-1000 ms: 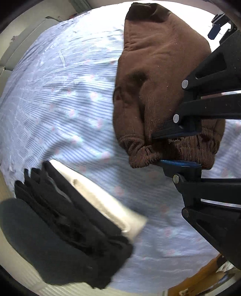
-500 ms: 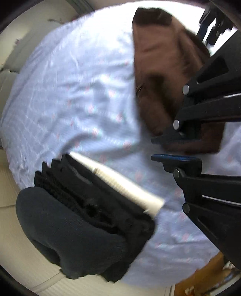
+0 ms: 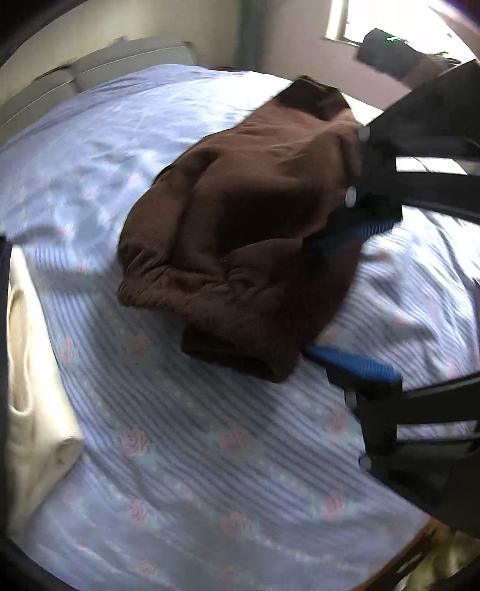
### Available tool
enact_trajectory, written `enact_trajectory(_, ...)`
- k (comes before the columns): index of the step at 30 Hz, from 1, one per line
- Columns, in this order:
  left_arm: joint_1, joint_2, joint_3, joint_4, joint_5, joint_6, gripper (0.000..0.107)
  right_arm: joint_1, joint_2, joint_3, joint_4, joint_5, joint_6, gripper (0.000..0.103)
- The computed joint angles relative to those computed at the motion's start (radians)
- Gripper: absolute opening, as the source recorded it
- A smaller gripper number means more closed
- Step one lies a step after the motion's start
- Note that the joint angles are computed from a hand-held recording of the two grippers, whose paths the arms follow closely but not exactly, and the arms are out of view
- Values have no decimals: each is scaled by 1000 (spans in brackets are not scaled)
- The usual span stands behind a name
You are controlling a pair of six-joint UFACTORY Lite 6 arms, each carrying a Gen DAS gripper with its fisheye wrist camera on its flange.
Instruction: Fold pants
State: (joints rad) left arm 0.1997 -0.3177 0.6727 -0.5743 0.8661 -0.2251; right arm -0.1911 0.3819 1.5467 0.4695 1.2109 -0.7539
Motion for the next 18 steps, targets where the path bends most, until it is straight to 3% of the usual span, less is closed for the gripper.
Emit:
enact_trajectory(3,-43,124,57,25,-61,-39,57,1,15,69,52,22,1,67)
enact_trajectory(7,-65,183,150,93,-81,-101,37,8,16,60,38,9,7,67)
enact_trajectory(9,-56,165,183,103,-89,-106,34,7,0,20,28,-1,-6,67)
enact_trajectory(18,-64,264,429,181,-68,-145,32,63,24,-10,-20,-47,18,67)
